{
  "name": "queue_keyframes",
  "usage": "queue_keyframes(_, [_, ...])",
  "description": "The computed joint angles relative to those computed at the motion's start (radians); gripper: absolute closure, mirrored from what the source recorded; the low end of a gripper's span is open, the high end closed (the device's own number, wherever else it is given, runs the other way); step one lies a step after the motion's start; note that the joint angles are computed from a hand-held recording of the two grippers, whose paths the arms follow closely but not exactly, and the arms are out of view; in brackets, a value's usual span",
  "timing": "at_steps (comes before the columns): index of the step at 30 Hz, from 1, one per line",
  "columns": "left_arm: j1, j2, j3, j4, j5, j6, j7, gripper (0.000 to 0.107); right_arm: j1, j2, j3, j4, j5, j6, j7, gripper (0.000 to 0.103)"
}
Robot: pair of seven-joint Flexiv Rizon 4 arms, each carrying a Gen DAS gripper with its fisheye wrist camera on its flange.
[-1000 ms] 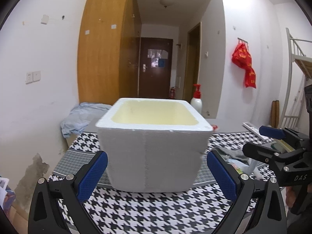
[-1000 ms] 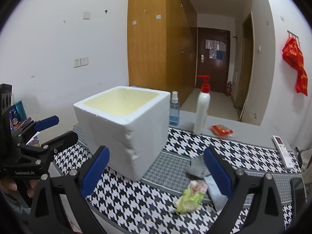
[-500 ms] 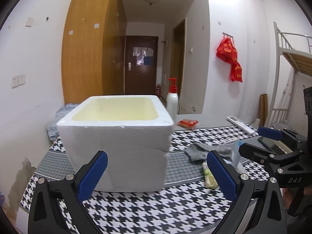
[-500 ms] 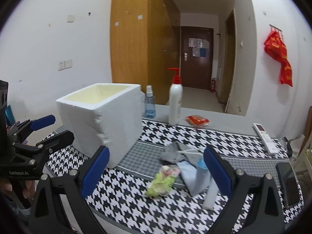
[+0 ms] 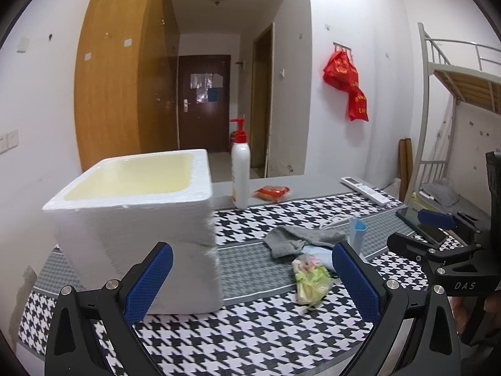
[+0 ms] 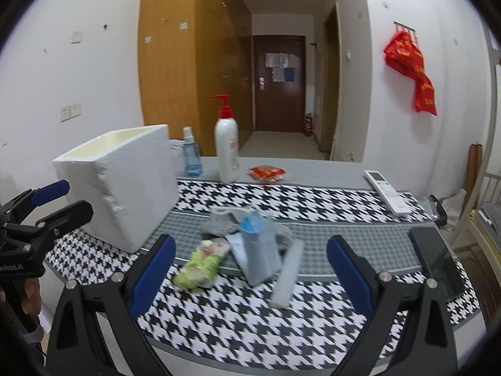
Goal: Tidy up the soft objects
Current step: 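Move the left tool over the green snack bag and open it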
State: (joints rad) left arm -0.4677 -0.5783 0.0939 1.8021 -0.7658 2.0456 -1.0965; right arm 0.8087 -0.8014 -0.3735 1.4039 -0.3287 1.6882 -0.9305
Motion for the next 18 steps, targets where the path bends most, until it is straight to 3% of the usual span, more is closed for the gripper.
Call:
queue_keyframes(10, [0.001,-0.035,-0.003,-0.065,0.049,-0.044,-0.012,0.005,0.060,0.012,-0.117,0.066,0.041,0.012,0.029,0.004])
queue_keyframes(14, [0.004,-0.045,0.001,-0.081,0.085,-0.072,-0.030,0.005,0.046,0.014,-0.101,0.073,0.044,0.000,0.030,0.004])
queue_keyframes(18, [-0.040,-0.072,0.065,-0.115,0.082,-0.130,-0.035,0.005,0.014,0.004,-0.068,0.056,0.037,-0.010,0.030,0.004])
